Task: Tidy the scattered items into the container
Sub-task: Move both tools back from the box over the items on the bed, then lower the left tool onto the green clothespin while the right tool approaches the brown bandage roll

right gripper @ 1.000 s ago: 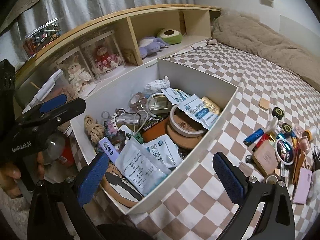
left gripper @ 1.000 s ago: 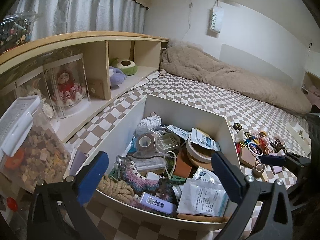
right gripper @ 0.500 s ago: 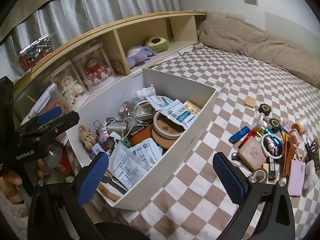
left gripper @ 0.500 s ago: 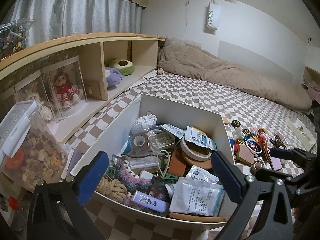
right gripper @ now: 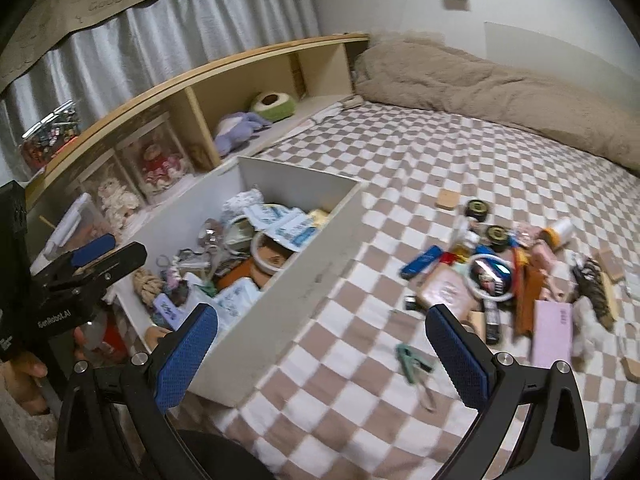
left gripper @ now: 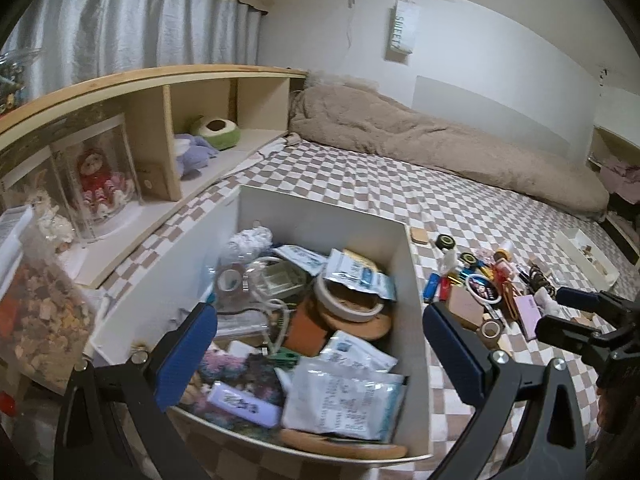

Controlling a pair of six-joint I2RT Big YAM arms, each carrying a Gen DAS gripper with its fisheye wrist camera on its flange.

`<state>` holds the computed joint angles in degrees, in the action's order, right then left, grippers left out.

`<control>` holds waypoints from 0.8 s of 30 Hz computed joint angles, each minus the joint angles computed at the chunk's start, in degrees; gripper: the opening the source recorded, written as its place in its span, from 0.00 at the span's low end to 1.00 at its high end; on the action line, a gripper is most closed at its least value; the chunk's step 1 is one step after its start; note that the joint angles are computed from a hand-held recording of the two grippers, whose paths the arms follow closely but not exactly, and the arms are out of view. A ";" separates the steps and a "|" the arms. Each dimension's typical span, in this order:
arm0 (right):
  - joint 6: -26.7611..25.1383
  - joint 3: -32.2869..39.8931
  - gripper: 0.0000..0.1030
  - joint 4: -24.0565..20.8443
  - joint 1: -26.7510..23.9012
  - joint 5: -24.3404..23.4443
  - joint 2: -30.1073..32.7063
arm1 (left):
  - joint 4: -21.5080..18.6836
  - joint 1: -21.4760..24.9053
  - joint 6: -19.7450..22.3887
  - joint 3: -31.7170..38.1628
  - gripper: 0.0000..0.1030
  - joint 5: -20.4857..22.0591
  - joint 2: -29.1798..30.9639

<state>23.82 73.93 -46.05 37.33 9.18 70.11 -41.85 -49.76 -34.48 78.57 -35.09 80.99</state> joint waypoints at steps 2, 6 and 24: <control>0.50 -1.16 1.00 -0.55 -0.95 0.67 -1.52 | 0.52 -0.58 0.62 1.03 1.00 0.36 1.26; 1.72 -3.29 1.00 -1.08 -2.42 1.19 -4.14 | 1.07 -1.62 1.30 3.57 1.00 1.71 4.06; 1.79 -10.78 1.00 -2.87 -11.25 3.36 -14.15 | 0.29 -4.48 5.02 15.16 1.00 7.48 14.55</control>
